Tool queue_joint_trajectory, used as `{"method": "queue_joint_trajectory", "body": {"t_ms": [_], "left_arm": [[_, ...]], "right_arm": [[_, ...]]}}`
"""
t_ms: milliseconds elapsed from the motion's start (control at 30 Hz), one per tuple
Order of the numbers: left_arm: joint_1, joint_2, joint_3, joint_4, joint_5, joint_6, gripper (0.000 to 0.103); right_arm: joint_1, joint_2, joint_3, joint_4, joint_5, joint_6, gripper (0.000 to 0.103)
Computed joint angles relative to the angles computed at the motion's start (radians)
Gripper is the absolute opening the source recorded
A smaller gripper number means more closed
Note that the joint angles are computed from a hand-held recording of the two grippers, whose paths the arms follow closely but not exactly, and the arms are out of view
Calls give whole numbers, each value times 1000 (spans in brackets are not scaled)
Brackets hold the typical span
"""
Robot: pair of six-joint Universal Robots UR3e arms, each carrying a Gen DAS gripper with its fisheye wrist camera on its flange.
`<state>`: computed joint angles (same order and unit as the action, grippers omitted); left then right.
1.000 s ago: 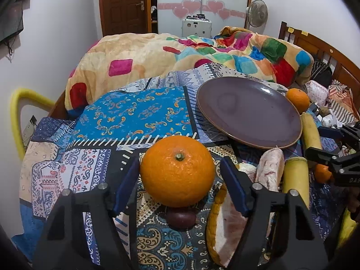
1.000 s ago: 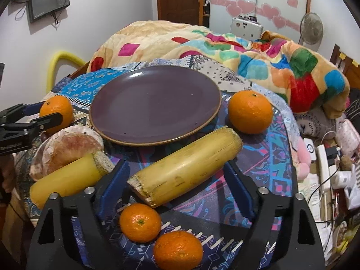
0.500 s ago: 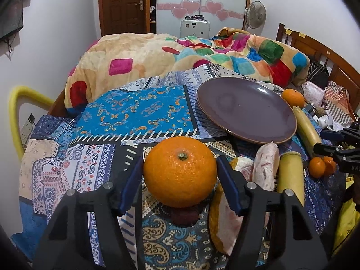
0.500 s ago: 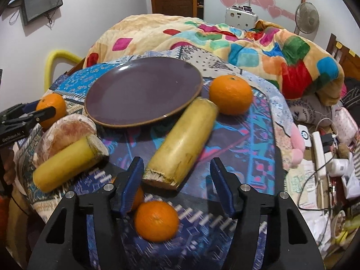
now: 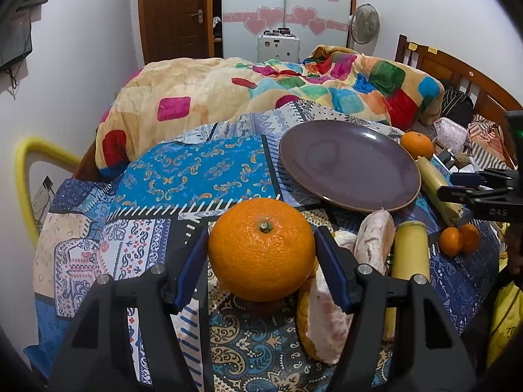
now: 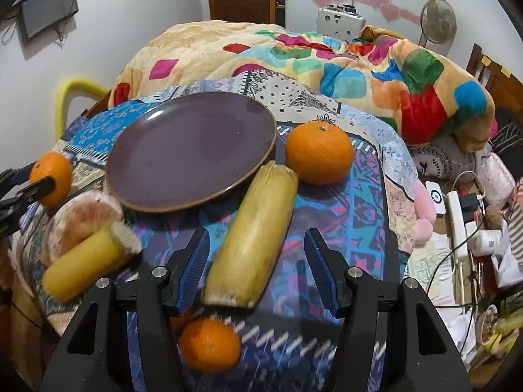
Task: Organize fruits
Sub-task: 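Grasp the yellow stalk with the right tool and lift it while the left tool holds the orange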
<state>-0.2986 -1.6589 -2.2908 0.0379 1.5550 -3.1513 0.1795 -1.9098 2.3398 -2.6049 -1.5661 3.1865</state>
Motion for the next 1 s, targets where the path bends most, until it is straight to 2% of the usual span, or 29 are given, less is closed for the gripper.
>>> {"method": "queue_joint_trajectory", "body": {"t_ms": [100,267,400,533,800,1000], "left_arm": [[-5,-7,11,4,7,3,66],[-8,-21,38,-4,5,3,66],[-15,-32,61,-12,6,-2,66],[-31,-35,85,-17,17,-7,66],[-67,-47,146,-41,40,-15,66],[-102,-72,234,-86,60,-16,66]], "right_arm": [[-6,77,-16,-47,-5,12,54],[-61,97,1,-63,75,5,46],[-28,105,7,-97,34,29,43],[-55,53,25,-70,53,11,38],[-119,-99,39,29,95,-42,37],[-119,-137,-11,61,86,-56,36]]}}
